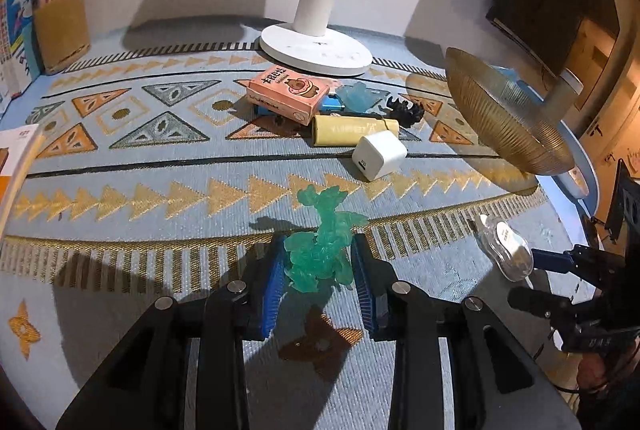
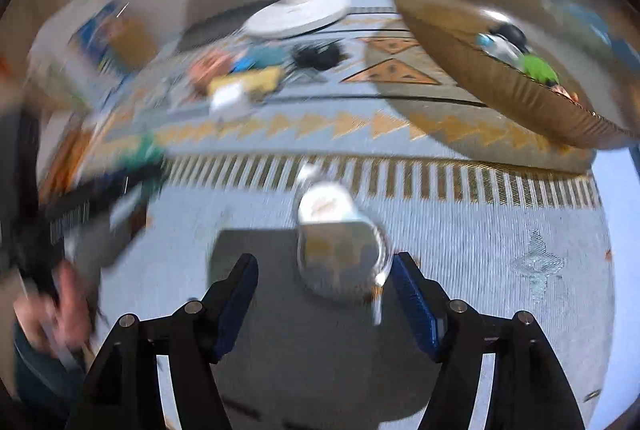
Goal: Organize rigid objects
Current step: 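Grasp the green gummy cluster with the left tool while the right tool grasps the correction-tape dispenser, then carry both items over the bowl and open both tools to drop them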
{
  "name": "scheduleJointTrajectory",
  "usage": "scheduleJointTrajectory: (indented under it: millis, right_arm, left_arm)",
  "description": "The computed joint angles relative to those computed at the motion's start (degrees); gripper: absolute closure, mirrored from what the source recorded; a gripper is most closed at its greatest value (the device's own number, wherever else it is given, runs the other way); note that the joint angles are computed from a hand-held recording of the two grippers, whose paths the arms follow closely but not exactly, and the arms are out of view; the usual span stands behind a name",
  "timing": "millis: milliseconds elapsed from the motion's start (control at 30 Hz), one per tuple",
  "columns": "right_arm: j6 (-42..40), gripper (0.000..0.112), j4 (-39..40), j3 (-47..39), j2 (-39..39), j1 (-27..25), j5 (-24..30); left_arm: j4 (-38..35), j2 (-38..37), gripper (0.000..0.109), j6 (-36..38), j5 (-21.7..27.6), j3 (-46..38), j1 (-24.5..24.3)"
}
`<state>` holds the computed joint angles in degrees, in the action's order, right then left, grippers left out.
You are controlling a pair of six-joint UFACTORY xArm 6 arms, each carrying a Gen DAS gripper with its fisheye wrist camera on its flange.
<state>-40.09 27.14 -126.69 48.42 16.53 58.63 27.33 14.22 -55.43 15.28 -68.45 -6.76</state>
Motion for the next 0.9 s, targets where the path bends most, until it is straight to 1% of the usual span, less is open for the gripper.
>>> scheduleJointTrajectory:
  millis: [33, 67, 167, 200, 233, 267, 300, 333, 367, 433, 467, 500, 533, 567, 600, 667, 733, 833, 900]
  right_arm:
    - [-1.1, 0.044, 0.4, 1.5, -0.8, -0.1, -0.9]
    - [-0.9, 0.044, 1.1, 0.8, -0.2, -0.3, -1.0]
    - [1.2, 0.045, 0.8, -4.1, 3.1, -0.2, -0.9]
    - [1.5, 0.045, 0.1, -5.1, 3.8, 0.2, -1.6]
    - [1.5, 0.044, -1.0, -4.8, 3.8, 0.8, -3.3]
    - [1.3, 0.049, -2.9, -2.5, 2.9, 1.8, -6.8]
    - [0.5, 0.053, -4.9, 2.3, 0.6, 2.7, -11.6]
    - [-1.2, 0.065, -4.4, 5.4, -1.1, 3.4, -14.0]
    - [-3.0, 0.064, -2.7, 6.9, -2.0, 3.4, -14.0]
    - [-6.0, 0.064, -0.6, 12.0, -5.0, 4.3, -16.0]
    - [-7.5, 0.064, 0.3, 13.8, -6.2, 4.5, -16.3]
    - [-8.8, 0.064, 1.6, 14.5, -6.9, 4.7, -14.9]
    - [-10.6, 0.064, 4.3, 14.5, -7.6, 4.4, -11.9]
    - [-11.7, 0.064, 6.2, 14.6, -8.1, 4.2, -10.6]
    - [-12.9, 0.064, 7.8, 15.6, -9.2, 4.0, -10.5]
    - [-14.6, 0.064, 10.4, 16.2, -11.0, 3.5, -11.7]
    - [-14.8, 0.064, 12.4, 14.6, -11.5, 2.6, -12.3]
    - [-13.7, 0.064, 14.3, 11.7, -12.0, 0.7, -15.7]
    - [-10.8, 0.064, 14.5, 8.5, -11.3, -1.1, -18.2]
  left_arm:
    - [-0.4, 0.1, 0.079, 0.4, 0.2, -0.1, -0.1]
    - [-1.6, 0.3, 0.079, 1.7, 0.1, -0.2, -0.2]
    - [-1.7, 0.4, 0.079, 1.9, 0.4, -0.3, -0.3]
    - [-1.4, 0.4, 0.079, 1.7, 0.4, -0.3, -0.4]
    - [-0.9, 0.5, 0.079, 1.4, 0.4, -0.3, -0.4]
    - [-0.5, 0.4, 0.079, 1.1, 0.3, -0.3, -0.4]
    - [-0.1, 0.4, 0.079, 0.7, 0.4, -0.4, -0.4]
    - [0.1, 0.5, 0.079, 0.6, 0.6, -0.5, -0.5]
    - [1.0, 0.5, 0.079, -0.1, 1.1, -0.7, -0.6]
    - [2.7, 0.6, 0.079, -1.0, 1.7, -1.0, -0.7]
    - [3.6, 0.6, 0.079, -1.5, 2.4, -1.3, -0.9]
    - [4.1, 0.6, 0.079, -1.9, 2.8, -1.5, -1.0]
    - [4.3, 0.4, 0.079, -2.3, 2.7, -1.4, -1.1]
    - [3.1, 0.1, 0.079, -1.8, 1.9, -1.1, -1.1]
    - [2.4, -0.2, 0.079, -1.7, 1.5, -1.0, -1.2]
    - [4.3, -1.0, 0.079, -3.7, 1.8, -1.7, -1.6]
    - [6.1, -1.9, 0.079, -4.7, 1.5, -3.2, -2.2]
    - [10.1, -1.7, 0.079, -5.2, 3.6, -9.2, -3.7]
    - [10.7, -0.6, 0.079, -3.6, 4.4, -13.9, -4.8]
